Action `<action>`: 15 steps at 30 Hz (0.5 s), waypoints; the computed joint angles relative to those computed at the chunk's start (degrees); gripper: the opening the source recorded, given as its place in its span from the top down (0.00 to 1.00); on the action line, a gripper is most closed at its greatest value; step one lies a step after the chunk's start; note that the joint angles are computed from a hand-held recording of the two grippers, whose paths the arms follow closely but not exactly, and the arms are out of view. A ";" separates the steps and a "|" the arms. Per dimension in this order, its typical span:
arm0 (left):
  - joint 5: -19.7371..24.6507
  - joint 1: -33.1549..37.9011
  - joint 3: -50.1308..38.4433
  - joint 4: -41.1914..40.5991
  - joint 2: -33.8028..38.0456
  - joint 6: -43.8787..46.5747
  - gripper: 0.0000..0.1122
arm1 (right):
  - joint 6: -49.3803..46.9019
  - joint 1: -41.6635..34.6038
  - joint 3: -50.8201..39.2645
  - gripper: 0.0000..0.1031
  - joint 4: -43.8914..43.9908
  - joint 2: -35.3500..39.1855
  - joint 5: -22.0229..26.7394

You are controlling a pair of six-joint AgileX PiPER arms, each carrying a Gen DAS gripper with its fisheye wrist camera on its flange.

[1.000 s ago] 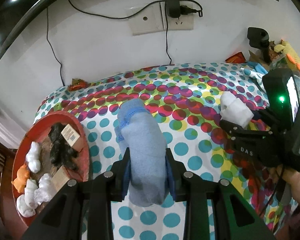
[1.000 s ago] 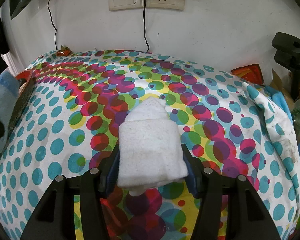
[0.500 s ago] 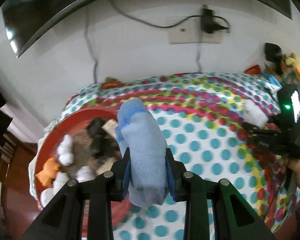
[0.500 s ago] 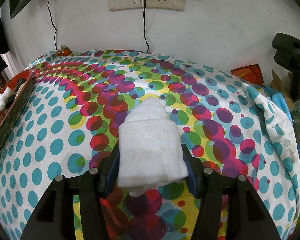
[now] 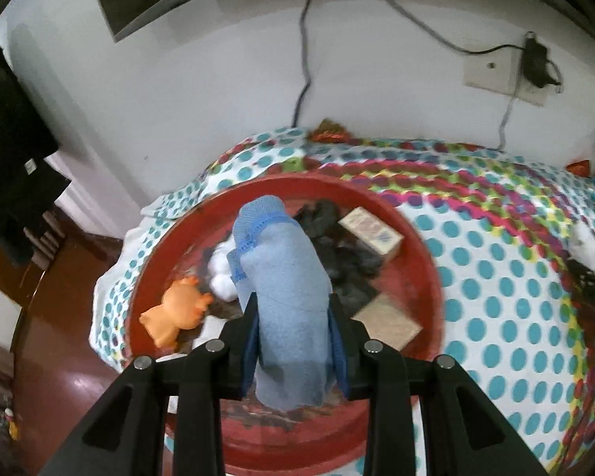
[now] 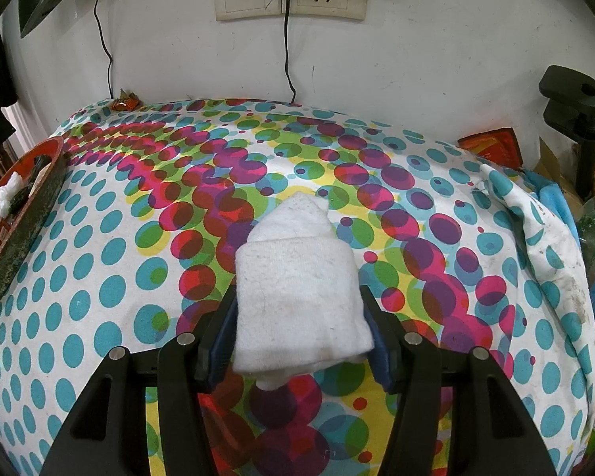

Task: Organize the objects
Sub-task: 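Carry the light blue sock onto the red tray and open the left gripper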

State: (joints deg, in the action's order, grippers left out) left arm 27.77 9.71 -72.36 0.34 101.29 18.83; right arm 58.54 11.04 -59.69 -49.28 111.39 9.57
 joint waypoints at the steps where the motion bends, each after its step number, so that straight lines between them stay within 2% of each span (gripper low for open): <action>1: 0.62 0.71 -0.93 -0.62 0.88 0.64 0.72 | 0.00 0.00 0.00 0.47 0.00 0.00 0.00; 5: 0.33 2.23 -3.00 -0.30 3.61 0.60 0.72 | 0.45 0.10 -0.01 0.47 -0.38 0.04 0.04; 15: 3.21 5.42 -8.40 -2.18 8.85 1.85 0.72 | 1.04 -0.11 0.13 0.47 -1.19 0.07 -0.03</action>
